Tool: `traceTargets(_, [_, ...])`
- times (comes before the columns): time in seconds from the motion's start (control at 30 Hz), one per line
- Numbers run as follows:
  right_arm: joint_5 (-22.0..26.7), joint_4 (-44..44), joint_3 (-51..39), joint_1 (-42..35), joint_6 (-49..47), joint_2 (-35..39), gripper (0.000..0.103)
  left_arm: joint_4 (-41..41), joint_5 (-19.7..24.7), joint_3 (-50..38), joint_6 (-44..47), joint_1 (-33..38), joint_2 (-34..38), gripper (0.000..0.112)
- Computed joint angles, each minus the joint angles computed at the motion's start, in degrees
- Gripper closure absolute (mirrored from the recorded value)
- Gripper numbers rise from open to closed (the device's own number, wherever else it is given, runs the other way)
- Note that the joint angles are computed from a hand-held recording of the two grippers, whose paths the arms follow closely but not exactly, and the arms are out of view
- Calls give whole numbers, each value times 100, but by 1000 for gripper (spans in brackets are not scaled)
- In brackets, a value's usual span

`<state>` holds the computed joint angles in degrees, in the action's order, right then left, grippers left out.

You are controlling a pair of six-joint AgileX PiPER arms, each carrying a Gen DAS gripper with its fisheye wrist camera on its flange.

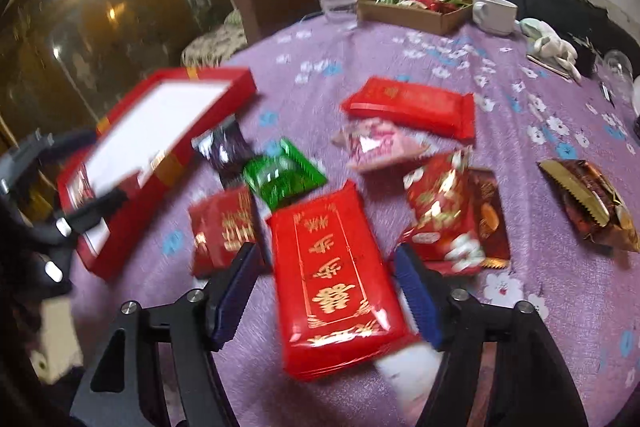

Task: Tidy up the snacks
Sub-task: 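Grasp the small red gold-print packet with the left tool while the right tool grasps the large red packet, then carry both red packets over the tray and release them inside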

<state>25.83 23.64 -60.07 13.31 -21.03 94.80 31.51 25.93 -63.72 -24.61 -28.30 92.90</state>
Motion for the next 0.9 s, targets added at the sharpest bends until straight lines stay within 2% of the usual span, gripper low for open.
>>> traceTargets(0.07, [-62, -466, 33, 70, 422, -23, 55, -473, 79, -149, 343, -55, 98, 30])
traceTargets(0.13, [-52, -391, 18, -52, 413, -58, 55, -489, 103, -226, 340, -216, 169, 30])
traceTargets(0.23, [127, 704, 30, -576, -306, -194, 55, -307, 291, -494, 237, -507, 465, 30])
traceTargets(0.33, [521, 2292, 89, -1228, -1525, -255, 55, -723, 404, -793, 654, -589, 788, 30])
traceTargets(0.4, [669, 2822, 130, -1471, -1898, -275, 55, -940, 501, -1024, 783, -583, 1022, 30])
traceTargets(0.5, [700, 2902, 131, -1570, -1852, -293, 55, -1151, 664, -1311, 750, -534, 1322, 30])
traceTargets(0.67, [747, 2827, 89, -1589, -1655, -285, 55, -1971, 565, -1430, 1321, -391, 1626, 30])
traceTargets(0.73, [761, 2884, 104, -1596, -1697, -295, 55, -2501, 248, -1237, 1573, -231, 1562, 36])
traceTargets(0.77, [757, 2931, 115, -1598, -1731, -308, 55, -2427, 188, -1206, 1495, -220, 1542, 44])
traceTargets(0.83, [743, 2975, 129, -1590, -1781, -309, 55, -2500, 159, -1199, 1571, -194, 1535, 50])
traceTargets(0.9, [725, 2949, 128, -1571, -1742, -290, 55, -2428, 33, -1115, 1510, -208, 1474, 60])
